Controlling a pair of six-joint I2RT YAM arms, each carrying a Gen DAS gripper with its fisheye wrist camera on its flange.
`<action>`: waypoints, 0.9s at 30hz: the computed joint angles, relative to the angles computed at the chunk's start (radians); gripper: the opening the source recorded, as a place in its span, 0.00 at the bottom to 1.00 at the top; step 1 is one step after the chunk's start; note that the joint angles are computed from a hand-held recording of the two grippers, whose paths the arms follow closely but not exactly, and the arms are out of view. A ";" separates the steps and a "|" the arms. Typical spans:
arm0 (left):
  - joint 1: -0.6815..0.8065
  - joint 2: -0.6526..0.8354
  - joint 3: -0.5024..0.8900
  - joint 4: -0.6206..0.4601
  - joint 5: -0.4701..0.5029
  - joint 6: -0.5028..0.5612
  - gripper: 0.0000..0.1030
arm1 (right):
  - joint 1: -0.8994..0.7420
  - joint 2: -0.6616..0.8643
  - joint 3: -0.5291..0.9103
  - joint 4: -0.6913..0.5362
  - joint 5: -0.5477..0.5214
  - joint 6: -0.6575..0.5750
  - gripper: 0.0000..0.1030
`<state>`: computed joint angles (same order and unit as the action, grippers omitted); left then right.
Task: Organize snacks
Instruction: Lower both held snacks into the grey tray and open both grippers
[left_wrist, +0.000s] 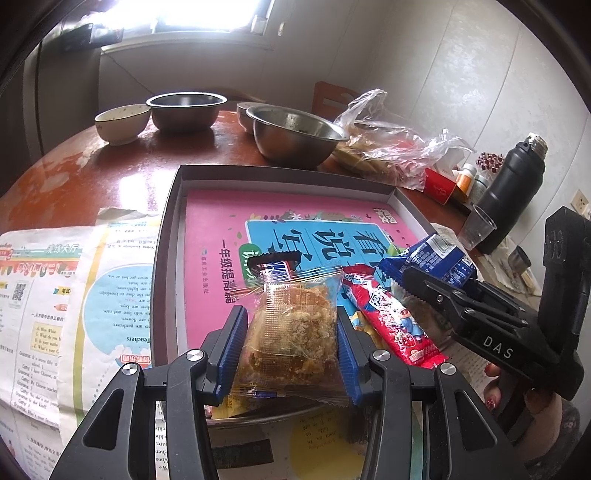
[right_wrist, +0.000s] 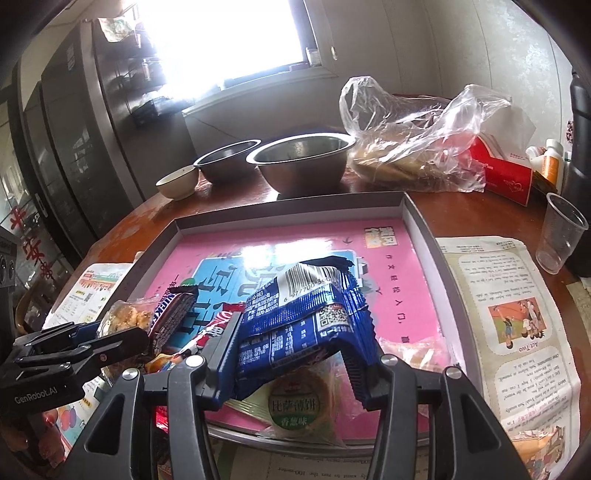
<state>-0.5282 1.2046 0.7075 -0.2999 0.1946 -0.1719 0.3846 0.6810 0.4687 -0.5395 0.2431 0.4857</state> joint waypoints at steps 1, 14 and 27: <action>0.000 0.000 0.000 0.000 0.000 0.000 0.47 | 0.002 0.000 0.001 -0.003 0.006 0.001 0.49; -0.001 0.002 -0.003 0.010 0.002 -0.006 0.47 | -0.024 -0.037 0.001 -0.015 -0.018 0.005 0.57; 0.003 0.009 -0.012 0.037 -0.001 -0.008 0.47 | -0.014 -0.099 0.004 -0.065 -0.004 0.008 0.63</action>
